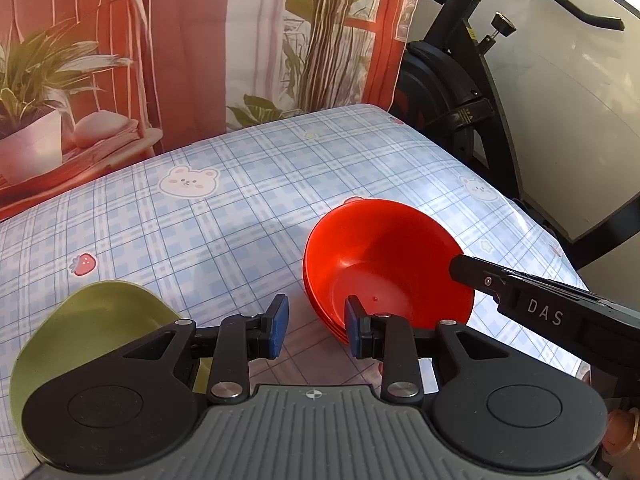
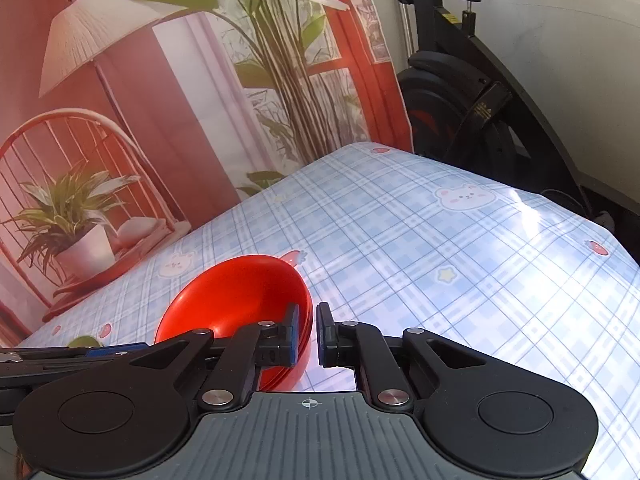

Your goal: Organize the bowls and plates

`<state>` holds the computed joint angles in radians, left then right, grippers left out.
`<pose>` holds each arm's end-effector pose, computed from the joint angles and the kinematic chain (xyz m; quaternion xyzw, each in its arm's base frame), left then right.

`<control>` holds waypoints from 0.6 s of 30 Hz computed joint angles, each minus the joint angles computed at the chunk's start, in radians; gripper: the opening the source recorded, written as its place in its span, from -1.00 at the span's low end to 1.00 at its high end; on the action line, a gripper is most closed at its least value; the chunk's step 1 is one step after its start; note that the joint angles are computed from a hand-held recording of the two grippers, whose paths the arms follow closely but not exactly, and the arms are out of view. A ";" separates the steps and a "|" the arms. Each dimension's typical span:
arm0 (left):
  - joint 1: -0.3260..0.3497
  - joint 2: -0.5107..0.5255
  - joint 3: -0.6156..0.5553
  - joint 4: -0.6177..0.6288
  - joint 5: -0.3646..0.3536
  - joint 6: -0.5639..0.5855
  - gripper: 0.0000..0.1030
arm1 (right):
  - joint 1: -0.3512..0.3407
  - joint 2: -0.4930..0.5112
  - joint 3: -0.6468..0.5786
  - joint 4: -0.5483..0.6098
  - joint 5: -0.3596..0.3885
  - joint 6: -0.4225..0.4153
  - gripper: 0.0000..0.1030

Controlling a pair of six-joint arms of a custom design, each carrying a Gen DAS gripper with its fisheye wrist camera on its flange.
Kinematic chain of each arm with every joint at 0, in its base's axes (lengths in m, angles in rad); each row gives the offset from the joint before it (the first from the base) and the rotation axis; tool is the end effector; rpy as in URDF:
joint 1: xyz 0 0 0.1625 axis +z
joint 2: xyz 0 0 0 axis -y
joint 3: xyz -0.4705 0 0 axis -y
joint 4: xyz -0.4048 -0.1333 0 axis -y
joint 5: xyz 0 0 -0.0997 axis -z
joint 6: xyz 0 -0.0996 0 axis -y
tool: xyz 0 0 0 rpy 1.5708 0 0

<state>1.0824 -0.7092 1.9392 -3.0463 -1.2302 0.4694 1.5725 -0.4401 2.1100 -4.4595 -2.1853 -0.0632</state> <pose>-0.1400 -0.6185 0.0206 0.4323 0.8776 -0.1223 0.1670 0.0767 -0.4962 0.0257 -0.1477 -0.7868 0.5377 0.2647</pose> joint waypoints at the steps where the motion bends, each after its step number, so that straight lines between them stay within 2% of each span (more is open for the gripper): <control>1: 0.001 0.001 -0.001 0.003 -0.002 -0.005 -0.38 | -0.002 0.000 0.000 0.004 0.003 0.005 -0.81; 18: 0.006 0.035 -0.012 -0.005 -0.032 -0.061 -0.39 | -0.022 -0.003 0.018 0.028 0.050 0.087 -0.73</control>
